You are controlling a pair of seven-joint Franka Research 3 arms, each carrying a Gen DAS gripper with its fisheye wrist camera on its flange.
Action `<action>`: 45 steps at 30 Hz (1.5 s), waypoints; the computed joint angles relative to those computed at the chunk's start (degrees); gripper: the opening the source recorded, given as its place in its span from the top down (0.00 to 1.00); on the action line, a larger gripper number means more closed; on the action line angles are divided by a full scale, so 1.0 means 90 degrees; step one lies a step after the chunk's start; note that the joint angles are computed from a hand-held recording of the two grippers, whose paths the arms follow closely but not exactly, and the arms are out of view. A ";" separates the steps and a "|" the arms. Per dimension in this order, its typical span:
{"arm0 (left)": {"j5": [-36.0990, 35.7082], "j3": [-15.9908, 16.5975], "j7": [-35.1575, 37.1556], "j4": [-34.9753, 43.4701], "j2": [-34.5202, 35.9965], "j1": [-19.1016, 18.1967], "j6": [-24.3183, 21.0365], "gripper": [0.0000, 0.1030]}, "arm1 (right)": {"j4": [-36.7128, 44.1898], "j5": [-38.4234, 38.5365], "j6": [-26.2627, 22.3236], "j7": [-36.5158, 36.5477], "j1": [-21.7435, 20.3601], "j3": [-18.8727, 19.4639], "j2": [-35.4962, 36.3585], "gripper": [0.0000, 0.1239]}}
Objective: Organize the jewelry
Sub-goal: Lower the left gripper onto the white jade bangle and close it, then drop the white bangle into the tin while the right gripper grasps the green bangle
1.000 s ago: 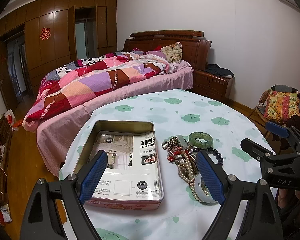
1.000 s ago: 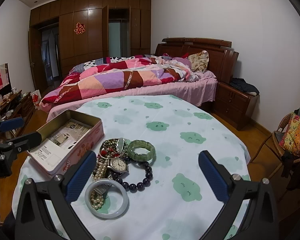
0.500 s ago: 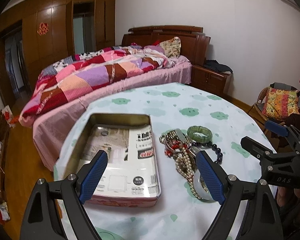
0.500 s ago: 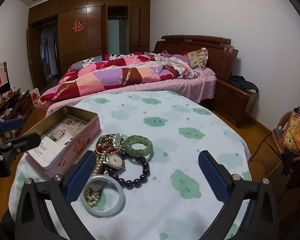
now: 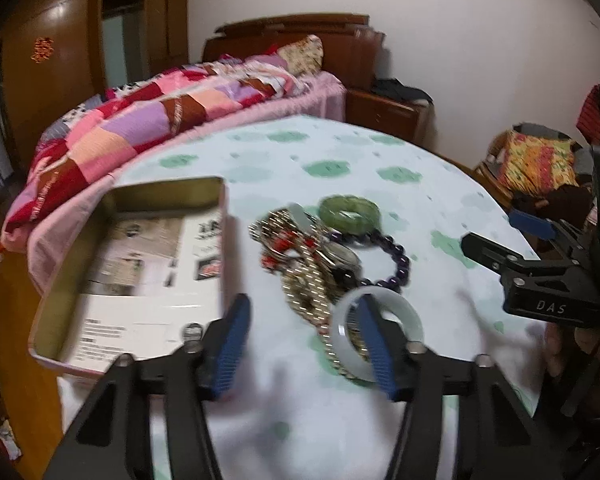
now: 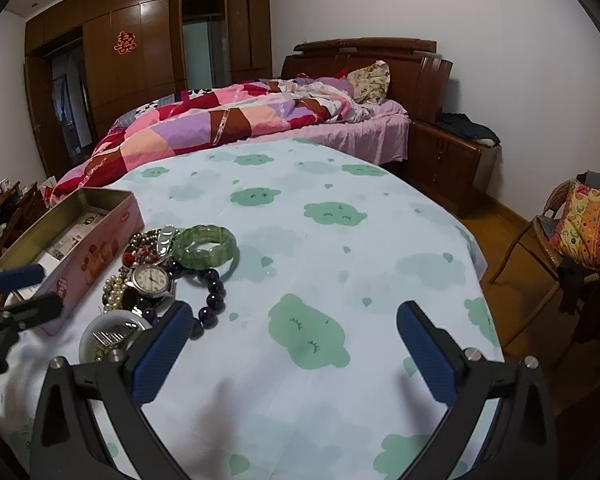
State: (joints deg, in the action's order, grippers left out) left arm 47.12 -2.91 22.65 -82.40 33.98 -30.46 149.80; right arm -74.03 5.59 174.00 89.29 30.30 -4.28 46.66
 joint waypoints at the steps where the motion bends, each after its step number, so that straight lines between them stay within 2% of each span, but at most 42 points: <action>1: -0.0079 -0.0058 0.0126 0.0109 0.0084 0.0022 -0.0048 0.58 | -0.0020 0.0000 0.0021 -0.0031 -0.0014 0.0032 -0.0007 0.17; 7: -0.0538 -0.0215 0.0665 0.0354 0.0301 0.0032 -0.0243 0.65 | 0.0102 0.0121 0.0054 -0.0237 -0.0179 0.0298 0.0101 0.17; 11: -0.0916 -0.0322 0.0988 0.0489 0.0450 0.0089 -0.0335 0.81 | 0.0156 0.0232 0.0065 -0.0367 -0.0243 0.0408 0.0157 0.17; 22: -0.1201 -0.0230 0.1227 0.0608 0.0590 0.0021 -0.0251 0.81 | 0.0249 0.0306 0.0048 -0.0395 -0.0166 0.0306 0.0221 0.17; 24: -0.1193 -0.0200 0.1183 0.0486 0.0522 0.0035 -0.0124 0.87 | 0.0258 0.0292 0.0049 -0.0396 -0.0152 0.0284 0.0228 0.17; 27: -0.1190 -0.0213 0.1215 0.0334 0.0436 0.0074 0.0081 0.90 | 0.0242 0.0293 0.0066 -0.0382 -0.0143 0.0274 0.0222 0.17; 32: -0.1026 -0.0104 0.1026 0.0105 0.0275 0.0028 0.0375 0.90 | 0.0242 0.0279 0.0068 -0.0390 -0.0139 0.0267 0.0222 0.17; 37: -0.0490 0.0175 0.0469 -0.0160 -0.0012 -0.0140 0.0638 0.90 | 0.0307 0.0300 -0.0021 -0.0484 -0.0228 0.0393 0.0240 0.17; 39: -0.0251 0.0262 0.0207 -0.0267 -0.0143 -0.0167 0.0665 0.90 | 0.0400 0.0342 -0.0136 -0.0653 -0.0380 0.0613 0.0260 0.17; 42: 0.0098 0.0330 -0.0168 -0.0415 -0.0318 -0.0143 0.0694 0.90 | 0.0595 0.0377 -0.0269 -0.0770 -0.0416 0.0697 0.0323 0.17; 45: 0.0381 0.0327 -0.0479 -0.0533 -0.0462 -0.0066 0.0712 0.90 | 0.1229 0.0382 -0.0717 -0.0905 -0.0445 0.0797 0.0591 0.17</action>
State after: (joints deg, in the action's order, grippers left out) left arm 50.56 0.03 18.34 -87.20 29.82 -31.05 156.21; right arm -62.98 9.03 167.55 81.15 26.29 2.90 51.98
